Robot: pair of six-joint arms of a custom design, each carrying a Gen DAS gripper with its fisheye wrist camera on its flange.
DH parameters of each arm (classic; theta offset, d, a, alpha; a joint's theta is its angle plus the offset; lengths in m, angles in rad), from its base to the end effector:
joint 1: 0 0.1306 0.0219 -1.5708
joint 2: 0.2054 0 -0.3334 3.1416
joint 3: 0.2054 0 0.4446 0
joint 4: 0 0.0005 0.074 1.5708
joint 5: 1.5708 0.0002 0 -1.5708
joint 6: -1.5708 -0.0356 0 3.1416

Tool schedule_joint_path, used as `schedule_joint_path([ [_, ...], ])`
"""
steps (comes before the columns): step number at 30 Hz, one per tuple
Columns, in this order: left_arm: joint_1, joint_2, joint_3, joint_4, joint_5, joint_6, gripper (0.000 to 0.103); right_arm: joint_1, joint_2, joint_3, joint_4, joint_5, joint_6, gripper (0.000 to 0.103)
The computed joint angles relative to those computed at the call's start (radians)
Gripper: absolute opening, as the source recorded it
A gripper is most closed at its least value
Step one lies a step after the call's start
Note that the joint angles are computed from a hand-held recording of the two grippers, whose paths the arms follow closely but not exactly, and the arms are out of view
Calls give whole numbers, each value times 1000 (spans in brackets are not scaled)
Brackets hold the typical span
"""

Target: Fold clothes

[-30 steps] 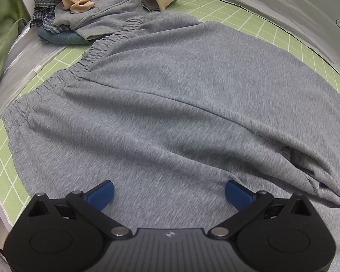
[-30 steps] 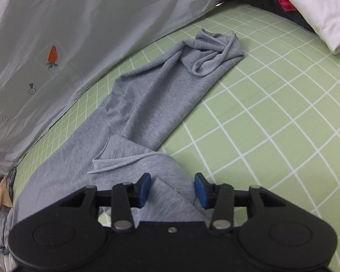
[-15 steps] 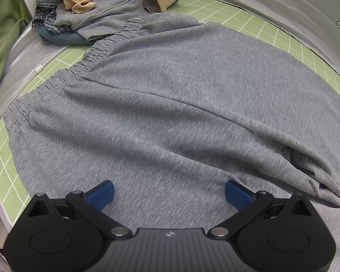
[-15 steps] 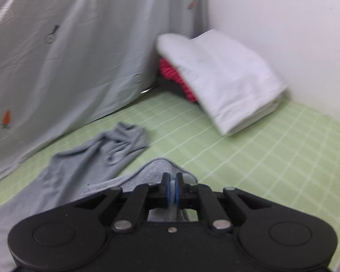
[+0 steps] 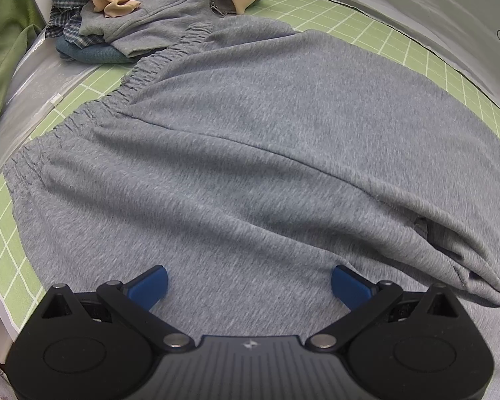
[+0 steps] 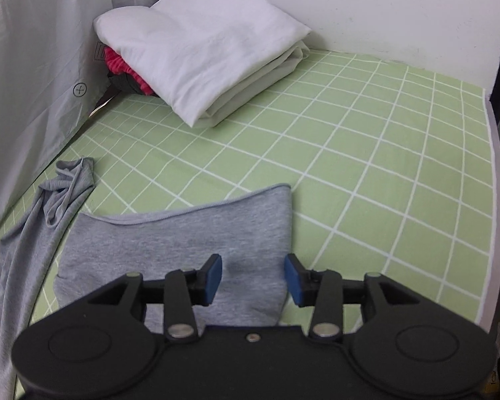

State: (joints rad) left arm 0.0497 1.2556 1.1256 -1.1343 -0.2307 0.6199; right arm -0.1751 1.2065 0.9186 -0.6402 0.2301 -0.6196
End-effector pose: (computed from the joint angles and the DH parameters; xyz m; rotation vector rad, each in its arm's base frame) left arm 0.4579 0.0304 0.3007 -0.9597 2.6073 0.1882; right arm 0.4519 -0.0887 0.2465 1.0414 2.2364 -0.0970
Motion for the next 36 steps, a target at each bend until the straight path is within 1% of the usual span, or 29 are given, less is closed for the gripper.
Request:
schedule_joint_path([
  [1,1,2,4,-5,5,2,103,2,3,0,6,0,24,46],
  [2,2,0,5,-7,11,5,103,4,8,3,9,2,55,43],
  [3,0,-6,4,-4,11,15,103,3,12,5,13,1,88,36],
  [4,-6,-15,0,-1,4,22,103,1,13,6,16,-7,124,32],
  [5,-17,-26,-4,3,-7,24,103,-2,13,6,16,-15,161,21],
  [6,-27,-36,-8,6,-19,25,103,-5,11,5,15,-25,202,3],
  [8,-48,-55,-17,11,-42,26,103,-11,-2,-4,12,-41,290,0],
  [10,-71,-74,-30,16,-68,33,103,-11,-26,-23,8,-1,366,0],
  [11,-82,-83,-37,19,-82,39,103,-15,-47,-41,5,31,389,0],
  [12,-93,-92,-46,23,-93,48,103,-27,-74,-63,-2,51,400,0],
  [15,-124,-113,-68,29,-112,70,103,-82,-150,-125,-45,76,396,0],
  [18,-154,-118,-79,12,-123,95,103,-137,-221,-182,-89,131,401,0],
  [20,-173,-119,-88,4,-128,108,103,-177,-240,-188,-112,112,403,0],
  [22,-187,-114,-93,-5,-125,124,103,-198,-239,-179,-98,65,414,3],
  [23,-191,-110,-94,-11,-117,135,103,-205,-237,-173,-86,42,422,8],
  [24,-194,-106,-96,-17,-108,145,103,-207,-231,-166,-73,22,430,16],
  [25,-198,-104,-99,-19,-103,157,103,-200,-217,-153,-57,2,436,21],
  [26,-203,-108,-104,-13,-108,171,103,-190,-196,-136,-38,-23,440,31],
  [27,-204,-105,-102,-17,-110,175,103,-180,-174,-118,-18,-47,443,38],
  [31,-198,-88,-85,-33,-96,187,103,-138,-56,-23,23,-154,448,50],
  [32,-197,-85,-81,-35,-93,186,103,-126,-23,5,30,-179,449,57],
  [33,-196,-82,-78,-37,-90,187,103,-117,10,31,37,-204,452,60],
  [36,-200,-73,-71,-39,-99,207,103,-85,118,119,49,-265,467,69],
])
